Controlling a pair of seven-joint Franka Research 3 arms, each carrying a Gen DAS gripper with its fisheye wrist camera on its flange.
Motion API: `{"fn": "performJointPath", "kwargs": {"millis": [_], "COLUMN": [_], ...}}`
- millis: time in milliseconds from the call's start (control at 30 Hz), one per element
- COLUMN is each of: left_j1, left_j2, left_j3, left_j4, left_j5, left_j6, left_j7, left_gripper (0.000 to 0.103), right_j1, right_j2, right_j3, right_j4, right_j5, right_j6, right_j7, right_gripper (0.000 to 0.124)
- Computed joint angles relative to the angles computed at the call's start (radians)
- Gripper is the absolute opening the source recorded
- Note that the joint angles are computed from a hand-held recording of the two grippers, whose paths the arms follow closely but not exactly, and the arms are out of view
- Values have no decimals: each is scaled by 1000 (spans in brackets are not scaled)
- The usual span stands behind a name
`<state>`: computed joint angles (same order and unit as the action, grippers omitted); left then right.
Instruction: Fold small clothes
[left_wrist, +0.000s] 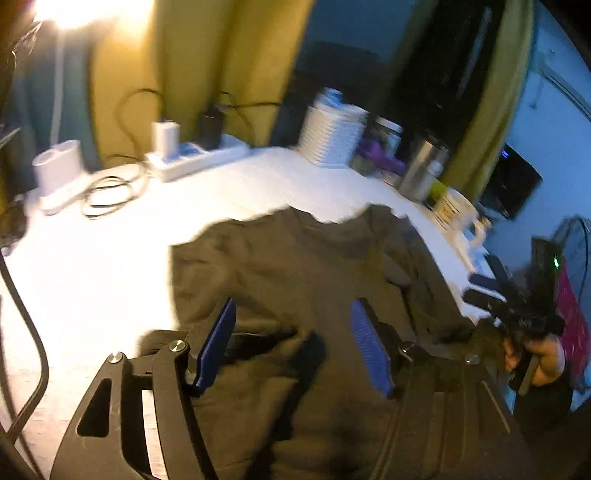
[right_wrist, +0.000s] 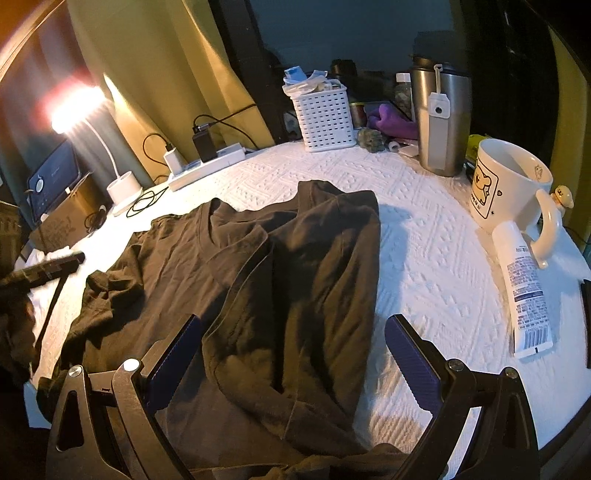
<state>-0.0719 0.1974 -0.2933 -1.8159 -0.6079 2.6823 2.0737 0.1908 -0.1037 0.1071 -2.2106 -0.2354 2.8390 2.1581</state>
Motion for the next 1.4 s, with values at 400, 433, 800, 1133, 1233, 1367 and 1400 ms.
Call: {"fn": "performJointPath", "kwargs": {"millis": [400,433,800,1133,1233,1367,1400], "left_j1": [7,17,64,-16,-53,-53,-57], "left_j2": [122,126,102,69,60,66,72], "left_j3": [60,50,-47,-16,38,40,40], "left_j4": [54,57,47,42,37,36,44], "left_j5": [405,403,218,202,364,472,501], "left_j6": [-20,-27,-85,-97,-51,-38,-50], "left_j7": [-430,-420,-157,-79,-163,-148,-138], "left_gripper": [65,65,8,9,17,62,62], "right_j1": [-2,-2,12,5,-5,-11,-10], "right_j2": [-2,-1,26,-1,-14,-11,-11], "right_j3": [-6,-7,-12,-7,-2,1,1], "right_j4": [-10,-11,8,-14,-26,-28,-29], "right_j5": [23,27,45,1,-16,-13,-8], "right_j6": [-1,-1,-3,-11,-9,-3,0], "right_j7": [-18,-21,-44,3,21,22,18], "right_gripper": [100,100,100,100,100,100,100]}}
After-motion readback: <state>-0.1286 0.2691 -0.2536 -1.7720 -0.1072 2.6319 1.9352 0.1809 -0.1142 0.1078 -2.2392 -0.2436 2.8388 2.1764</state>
